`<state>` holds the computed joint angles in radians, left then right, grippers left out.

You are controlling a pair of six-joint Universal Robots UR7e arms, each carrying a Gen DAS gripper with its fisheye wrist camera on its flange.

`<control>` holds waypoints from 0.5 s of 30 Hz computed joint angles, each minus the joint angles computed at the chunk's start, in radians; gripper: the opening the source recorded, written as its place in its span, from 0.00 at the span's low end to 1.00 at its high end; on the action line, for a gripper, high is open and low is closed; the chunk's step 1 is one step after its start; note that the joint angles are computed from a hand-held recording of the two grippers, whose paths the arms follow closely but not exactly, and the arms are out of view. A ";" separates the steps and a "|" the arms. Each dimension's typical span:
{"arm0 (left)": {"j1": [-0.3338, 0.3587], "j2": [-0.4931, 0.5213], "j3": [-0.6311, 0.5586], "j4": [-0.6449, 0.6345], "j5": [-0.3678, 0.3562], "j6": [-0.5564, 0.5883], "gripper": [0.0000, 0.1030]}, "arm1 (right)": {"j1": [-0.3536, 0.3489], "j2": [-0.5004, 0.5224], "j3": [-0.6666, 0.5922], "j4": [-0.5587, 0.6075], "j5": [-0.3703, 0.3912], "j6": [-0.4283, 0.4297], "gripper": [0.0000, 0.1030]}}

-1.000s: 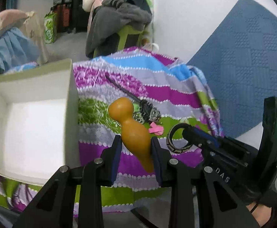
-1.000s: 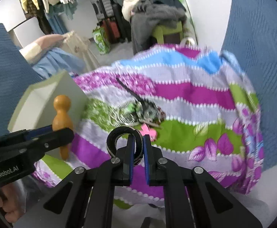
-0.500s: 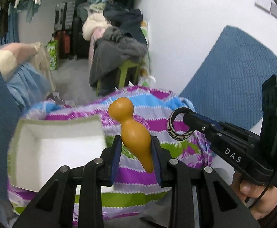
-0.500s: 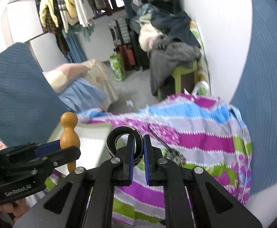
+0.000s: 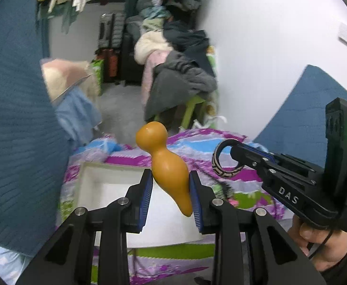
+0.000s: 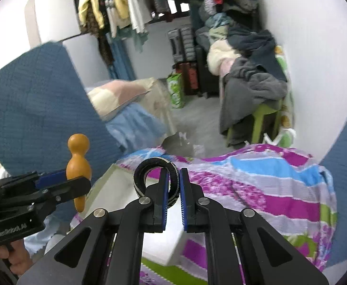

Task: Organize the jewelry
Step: 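Lift and carry the figure and ring with both tools over the white box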

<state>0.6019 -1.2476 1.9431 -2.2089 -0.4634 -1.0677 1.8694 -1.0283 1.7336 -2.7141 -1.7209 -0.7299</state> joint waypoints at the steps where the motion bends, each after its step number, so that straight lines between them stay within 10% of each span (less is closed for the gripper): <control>1: 0.007 -0.015 0.016 0.014 -0.008 -0.023 0.30 | 0.003 0.010 0.005 0.002 -0.007 -0.005 0.06; 15: 0.148 -0.072 0.155 -0.012 -0.129 -0.082 0.30 | -0.009 0.173 0.046 -0.007 -0.215 -0.104 0.06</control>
